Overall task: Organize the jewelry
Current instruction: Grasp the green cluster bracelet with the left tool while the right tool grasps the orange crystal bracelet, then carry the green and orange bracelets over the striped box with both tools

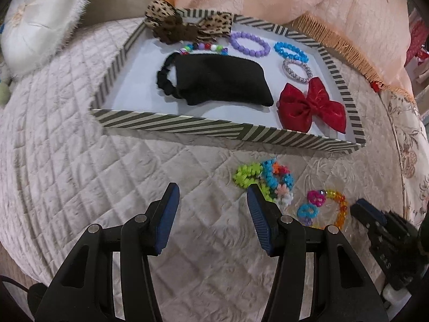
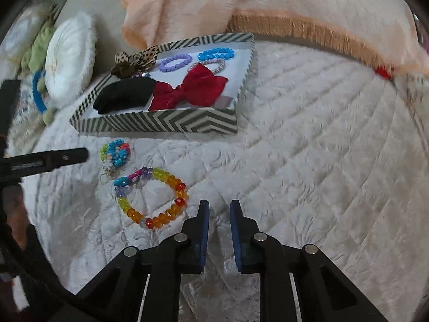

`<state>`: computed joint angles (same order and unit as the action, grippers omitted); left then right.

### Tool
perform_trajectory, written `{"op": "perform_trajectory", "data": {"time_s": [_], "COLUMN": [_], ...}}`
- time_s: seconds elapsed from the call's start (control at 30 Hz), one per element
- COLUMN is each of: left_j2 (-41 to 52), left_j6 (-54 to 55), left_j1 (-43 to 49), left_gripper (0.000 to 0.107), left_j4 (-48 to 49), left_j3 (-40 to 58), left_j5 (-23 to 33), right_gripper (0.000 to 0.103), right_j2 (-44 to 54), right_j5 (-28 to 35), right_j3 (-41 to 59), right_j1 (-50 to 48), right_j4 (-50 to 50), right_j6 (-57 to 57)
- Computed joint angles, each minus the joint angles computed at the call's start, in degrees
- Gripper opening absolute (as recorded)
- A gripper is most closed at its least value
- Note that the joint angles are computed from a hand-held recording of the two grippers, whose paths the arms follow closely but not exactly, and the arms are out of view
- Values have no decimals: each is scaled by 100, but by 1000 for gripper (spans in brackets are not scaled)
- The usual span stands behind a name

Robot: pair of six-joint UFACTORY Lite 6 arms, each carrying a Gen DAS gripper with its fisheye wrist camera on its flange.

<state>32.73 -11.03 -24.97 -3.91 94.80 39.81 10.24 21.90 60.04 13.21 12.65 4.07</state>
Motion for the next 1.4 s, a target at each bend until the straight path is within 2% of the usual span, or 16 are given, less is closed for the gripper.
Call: {"op": "perform_trajectory", "data": {"time_s": [0.07,0.2,0.23,0.43,0.53,0.6,0.7,0.73,0.77,0.83,0.9,1.03,1.23,1.4], "left_j2": [332,934,1046,1489,1489,1619,1705,1721,1662,1438,1247,818,78,-419], "left_j6": [4,-36,-89,-144,261,115,180,164,161,410,506,952,1006,1020], "left_j1": [-28,-74,-109,-196,-118,-193,-155,-137,-109,-40,-77,166,288,438], "left_gripper": [52,52,52,52,52,52,52,45,24,18,10,10,10,10], "left_j4": [-19,24,87,77,-506,-224,-387,-442,-431,-587,-543,-1254,-1181,-1167], "left_j3": [382,1154,1315,2008,2101,2282,2360,2368,2236,1849,1541,1026,654,669], "left_j5": [151,507,565,812,877,995,984,971,892,749,542,411,331,529], "right_gripper": [15,16,17,26,27,27,25,23,21,12,10,9,9,9], "right_j2": [-83,-201,-209,354,720,864,1007,1042,1043,1043,983,668,126,-205], "right_j5": [-139,-193,-214,-35,1,-96,-178,-198,-221,-272,-283,-221,-79,111], "right_j3": [-134,-225,-209,458,762,874,1021,1058,1054,1036,990,770,636,813], "right_j1": [-31,-180,-143,137,282,346,395,422,431,451,401,314,414,564], "right_j4": [268,1716,1822,1515,863,591,333,191,108,-31,138,812,928,425], "right_j6": [-193,-1454,-1549,-1350,-844,-648,-478,-405,-387,-347,-491,-1044,-1044,-540]}}
